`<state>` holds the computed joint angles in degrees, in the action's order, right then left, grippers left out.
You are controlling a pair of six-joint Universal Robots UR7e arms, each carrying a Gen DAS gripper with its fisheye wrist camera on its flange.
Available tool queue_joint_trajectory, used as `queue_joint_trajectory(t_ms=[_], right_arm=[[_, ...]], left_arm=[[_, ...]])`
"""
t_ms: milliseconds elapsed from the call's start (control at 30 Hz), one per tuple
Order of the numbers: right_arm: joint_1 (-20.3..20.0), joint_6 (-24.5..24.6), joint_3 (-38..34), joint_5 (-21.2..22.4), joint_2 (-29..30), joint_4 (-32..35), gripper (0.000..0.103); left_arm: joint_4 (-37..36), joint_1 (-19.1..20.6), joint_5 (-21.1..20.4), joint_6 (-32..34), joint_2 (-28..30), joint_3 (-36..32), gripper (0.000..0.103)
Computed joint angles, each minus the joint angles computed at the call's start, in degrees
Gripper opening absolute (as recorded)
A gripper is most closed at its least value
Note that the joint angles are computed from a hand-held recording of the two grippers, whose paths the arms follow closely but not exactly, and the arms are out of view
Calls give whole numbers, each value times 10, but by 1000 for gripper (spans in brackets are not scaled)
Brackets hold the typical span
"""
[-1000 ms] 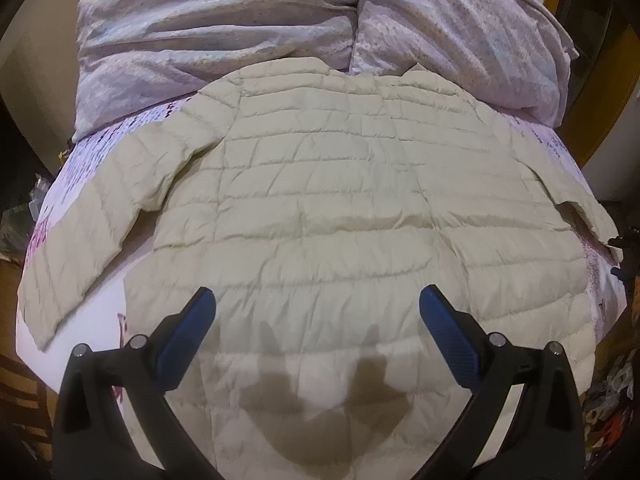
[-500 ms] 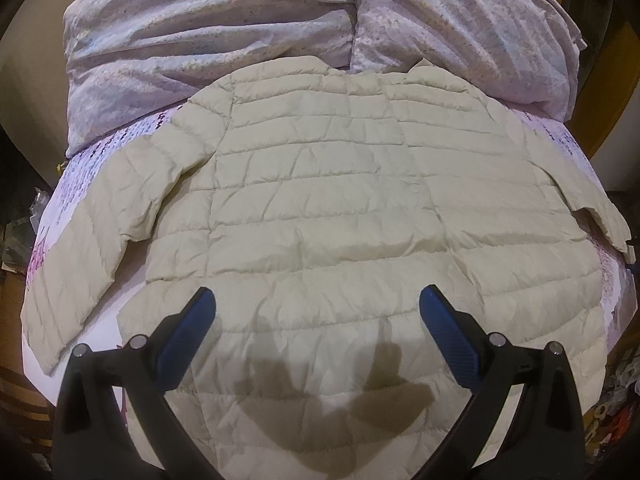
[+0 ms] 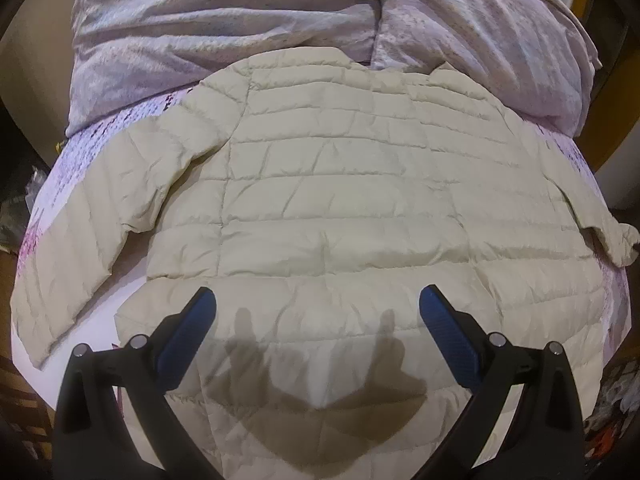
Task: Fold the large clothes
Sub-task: 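Grasp the jacket sleeve cuff with the right gripper and lift it, then fold the held sleeve across the jacket body and open the right gripper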
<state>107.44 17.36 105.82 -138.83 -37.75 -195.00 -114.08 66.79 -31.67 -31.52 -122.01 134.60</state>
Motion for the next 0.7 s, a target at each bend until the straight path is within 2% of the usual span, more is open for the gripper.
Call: queue_joint_trajectory(t_ms=[133,300,500,700], right_arm=[[26,-47,-49,46,31,5,5],[63,-91,-123,119,86,57,5],[98,-96,-185,228,148,138,5],[128,-106,-223,286,202,216,5]], left_arm=[[-43,22,-20,22,5,-4,101],[-84,44,-36,46,16,-12,101],[-139,75,-73,79,36,-28,101],[-177,99,-107,100,62,-50,101]])
